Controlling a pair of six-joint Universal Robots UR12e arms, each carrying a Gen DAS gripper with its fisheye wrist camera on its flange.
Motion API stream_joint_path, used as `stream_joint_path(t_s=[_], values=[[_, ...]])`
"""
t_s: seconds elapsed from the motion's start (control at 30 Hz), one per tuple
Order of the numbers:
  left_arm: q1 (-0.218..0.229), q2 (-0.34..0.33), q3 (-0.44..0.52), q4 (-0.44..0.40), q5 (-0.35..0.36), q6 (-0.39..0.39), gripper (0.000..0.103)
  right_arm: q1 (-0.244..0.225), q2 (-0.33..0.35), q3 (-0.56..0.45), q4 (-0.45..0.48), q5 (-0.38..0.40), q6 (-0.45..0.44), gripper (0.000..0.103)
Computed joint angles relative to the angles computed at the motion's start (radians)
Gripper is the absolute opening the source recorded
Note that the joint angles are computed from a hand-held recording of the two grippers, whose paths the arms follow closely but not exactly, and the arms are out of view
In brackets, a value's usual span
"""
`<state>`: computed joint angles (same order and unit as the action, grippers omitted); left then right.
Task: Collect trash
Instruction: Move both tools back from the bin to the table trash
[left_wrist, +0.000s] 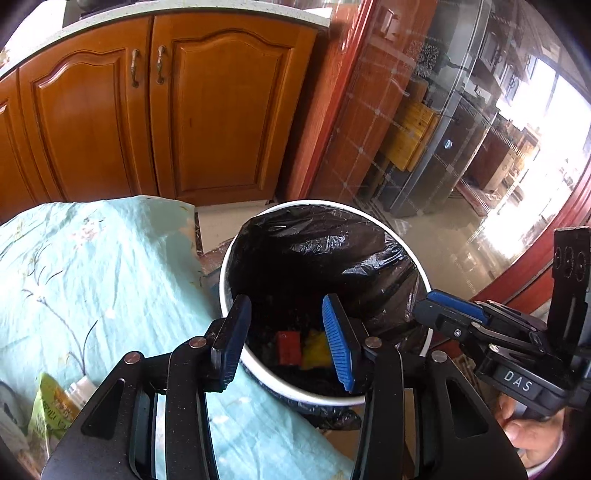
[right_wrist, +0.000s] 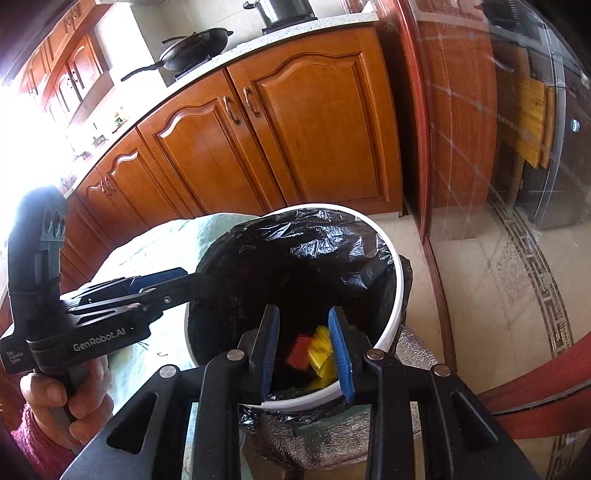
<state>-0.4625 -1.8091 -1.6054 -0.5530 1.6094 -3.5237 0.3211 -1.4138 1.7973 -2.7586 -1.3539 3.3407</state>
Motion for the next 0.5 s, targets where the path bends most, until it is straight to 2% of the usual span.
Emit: stream_joint_path(t_s=[0.07,0.13,0.2,0.4,0.5], values=[[-0.003,0.019,-0.026,0.025,0.013,-0.020,0.041,0.000,-0.005,0.011,-0.018,0.010,0.014,0.032],[-0.006,0.042,-0.059,0.055,0.025,-0.048,0.045,0.002,-0.011,0.025,-0.047,0.018,0.031,0.045],[-0.010,0.065,-0.093,0.085,0.043,-0.074,0.046,0.008,-0.017,0.043,-0.086,0.022,0.051,0.052],[-0.030,0.144,-0.195,0.148,0.117,-0.121,0.046,0.036,-0.036,0.100,-0.214,0.027,0.111,0.066],[-0.039,0.186,-0.241,0.172,0.164,-0.132,0.046,0.047,-0.039,0.116,-0.256,0.054,0.145,0.066]])
